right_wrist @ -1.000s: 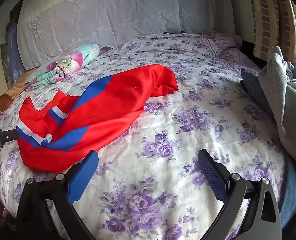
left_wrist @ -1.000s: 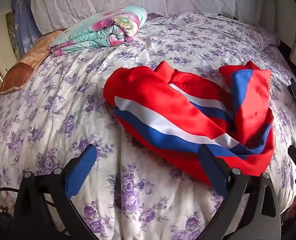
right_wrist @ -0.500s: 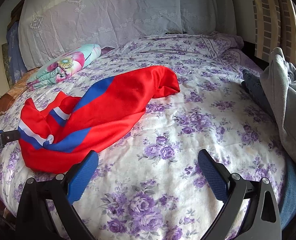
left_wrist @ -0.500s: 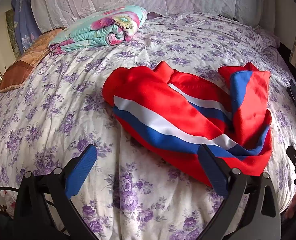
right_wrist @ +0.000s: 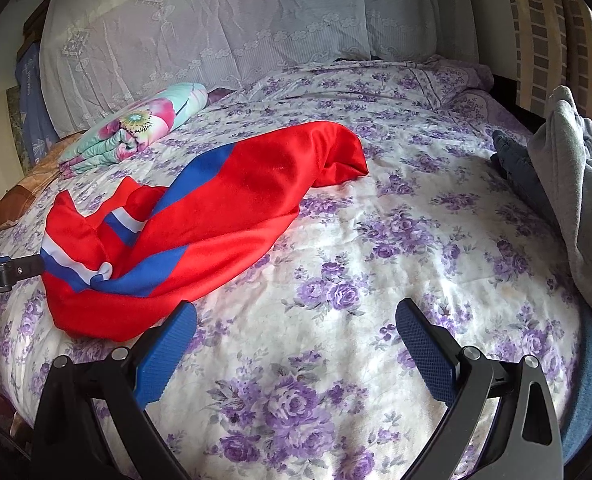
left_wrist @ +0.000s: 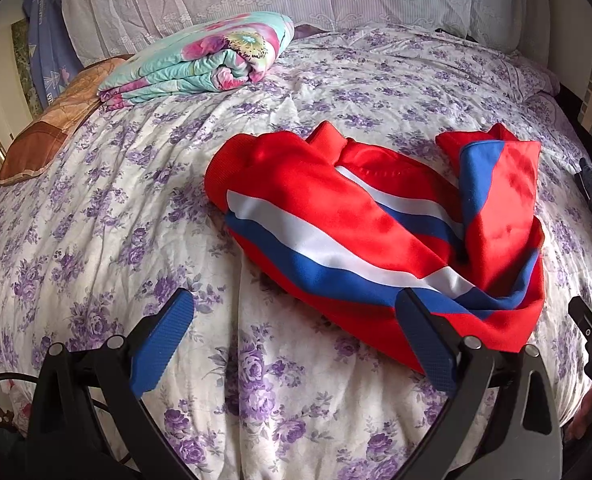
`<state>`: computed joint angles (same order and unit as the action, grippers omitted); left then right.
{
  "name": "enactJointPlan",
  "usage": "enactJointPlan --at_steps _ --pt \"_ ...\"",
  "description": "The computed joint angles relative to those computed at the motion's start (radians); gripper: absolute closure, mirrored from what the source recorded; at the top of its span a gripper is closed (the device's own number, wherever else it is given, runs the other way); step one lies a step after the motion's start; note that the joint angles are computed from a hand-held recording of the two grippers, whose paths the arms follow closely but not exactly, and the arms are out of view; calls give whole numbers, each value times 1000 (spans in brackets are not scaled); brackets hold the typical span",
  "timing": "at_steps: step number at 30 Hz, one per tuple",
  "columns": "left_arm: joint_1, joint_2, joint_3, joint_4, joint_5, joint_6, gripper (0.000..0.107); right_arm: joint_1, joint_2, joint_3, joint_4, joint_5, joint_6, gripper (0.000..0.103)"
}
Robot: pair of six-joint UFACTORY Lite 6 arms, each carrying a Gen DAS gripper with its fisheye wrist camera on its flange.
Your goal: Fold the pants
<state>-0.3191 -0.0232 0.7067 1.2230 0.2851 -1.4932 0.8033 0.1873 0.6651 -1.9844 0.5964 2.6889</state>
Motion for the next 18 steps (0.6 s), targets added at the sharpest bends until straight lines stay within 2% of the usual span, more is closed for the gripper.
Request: enactJointPlan --at_steps 18 --pt "3 -4 -2 -1 -2 3 8 0 24 4 -29 -1 34 3"
